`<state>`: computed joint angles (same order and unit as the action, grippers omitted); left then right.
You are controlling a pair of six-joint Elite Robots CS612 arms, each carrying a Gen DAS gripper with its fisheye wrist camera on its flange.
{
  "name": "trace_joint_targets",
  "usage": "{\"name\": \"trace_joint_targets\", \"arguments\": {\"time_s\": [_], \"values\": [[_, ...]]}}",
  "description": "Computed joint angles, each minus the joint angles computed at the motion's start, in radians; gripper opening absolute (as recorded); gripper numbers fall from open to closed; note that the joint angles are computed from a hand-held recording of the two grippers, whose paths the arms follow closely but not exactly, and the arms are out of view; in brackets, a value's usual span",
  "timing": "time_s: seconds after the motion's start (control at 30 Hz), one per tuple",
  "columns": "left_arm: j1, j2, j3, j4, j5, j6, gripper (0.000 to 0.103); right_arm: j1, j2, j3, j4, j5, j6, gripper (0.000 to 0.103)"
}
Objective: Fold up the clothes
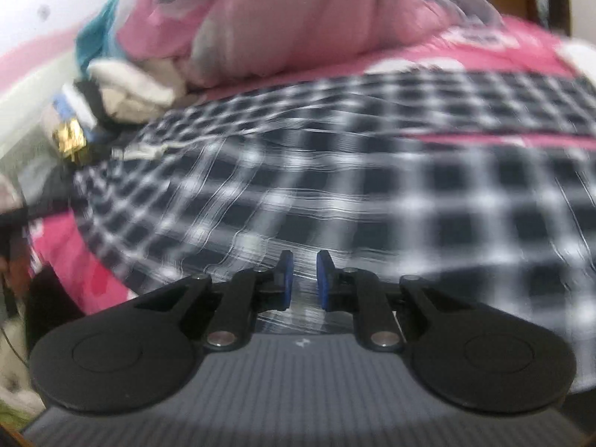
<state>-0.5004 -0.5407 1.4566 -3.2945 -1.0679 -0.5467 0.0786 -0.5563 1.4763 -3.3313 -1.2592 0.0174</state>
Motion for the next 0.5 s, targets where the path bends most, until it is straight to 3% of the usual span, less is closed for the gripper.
{"name": "trace_joint_targets", "arguments": {"time_s": [0.07, 0.13, 0.3, 0.5], "values": [[0.013, 0.008, -0.017, 0.068, -0.006, -0.058, 0.073, 0.026, 0.002, -0.004, 0.031, -0.051, -0.090, 0.014], [0.019, 0.007, -0.007, 0.077, 0.005, -0.091, 0.073, 0.045, -0.010, 0.033, 0.002, -0.085, -0.199, 0.015], [0.024, -0.012, 0.045, 0.043, 0.039, -0.157, 0.073, 0.066, -0.028, 0.045, -0.003, 0.025, -0.368, 0.015], [0.029, -0.020, 0.065, 0.016, 0.046, -0.198, 0.073, 0.104, 0.047, -0.099, 0.024, -0.024, -0.347, 0.018]]}}
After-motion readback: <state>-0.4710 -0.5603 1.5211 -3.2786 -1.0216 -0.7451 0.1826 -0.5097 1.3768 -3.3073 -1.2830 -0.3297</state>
